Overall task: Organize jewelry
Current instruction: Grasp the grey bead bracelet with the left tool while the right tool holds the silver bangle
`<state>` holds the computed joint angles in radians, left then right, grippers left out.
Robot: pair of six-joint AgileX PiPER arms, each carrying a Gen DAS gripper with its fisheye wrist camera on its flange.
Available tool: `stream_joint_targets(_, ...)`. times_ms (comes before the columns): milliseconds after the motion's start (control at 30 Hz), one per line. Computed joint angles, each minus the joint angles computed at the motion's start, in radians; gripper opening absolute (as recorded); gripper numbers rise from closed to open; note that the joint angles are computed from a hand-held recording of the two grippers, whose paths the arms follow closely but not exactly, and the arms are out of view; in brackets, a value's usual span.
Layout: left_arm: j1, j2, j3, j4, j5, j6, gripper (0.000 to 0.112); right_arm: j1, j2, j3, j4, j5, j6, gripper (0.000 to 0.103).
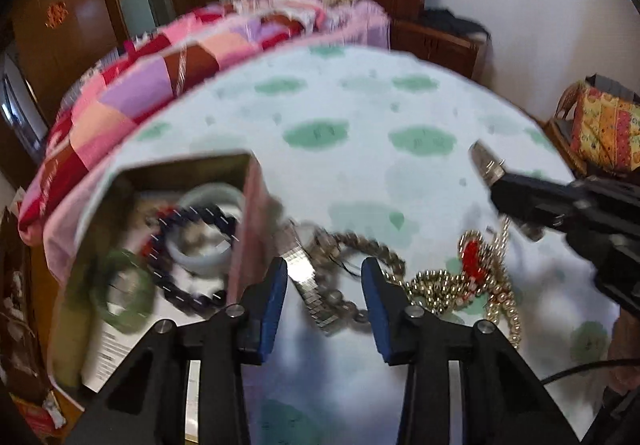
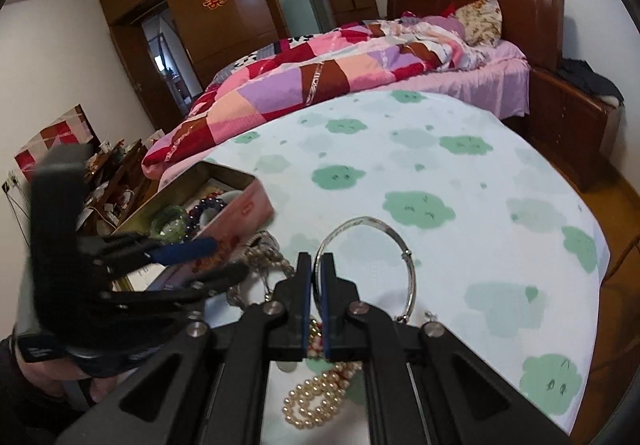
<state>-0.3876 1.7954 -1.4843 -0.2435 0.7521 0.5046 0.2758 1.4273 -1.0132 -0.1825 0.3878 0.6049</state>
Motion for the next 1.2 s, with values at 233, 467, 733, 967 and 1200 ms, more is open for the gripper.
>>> stream_joint_targets(233,-0.036,0.003,0.023,0.066,-0.027,-0.045,0.007,-0.007,-0.033,0.034,0.035,-0.036,-0.025,0.006)
stream_joint_targets(467,0.015,-0.09,0.077,-0.088,-0.049,0.103,0.007,-0.009,-0.05,0.057,0.007,-0.05,0.013,0.006)
stream_joint_targets(733,0.069,-0.178,0.041,-0.227,-0.005,0.204,0.007,-0.009,-0.076,0.064,-0.027,-0.048,0.045,0.006)
stream_joint_targets(967,0.104,-0.22,-0.007,-0.287,0.024,0.237,0.007,0.003,-0.1,0.05,-0.064,-0.033,0.082,0.006)
stream_joint_targets(1200,0.148,-0.23,-0.031,-0.299,0.032,0.239,0.007,0.04,-0.093,0.001,-0.095,-0.011,0.098,0.006)
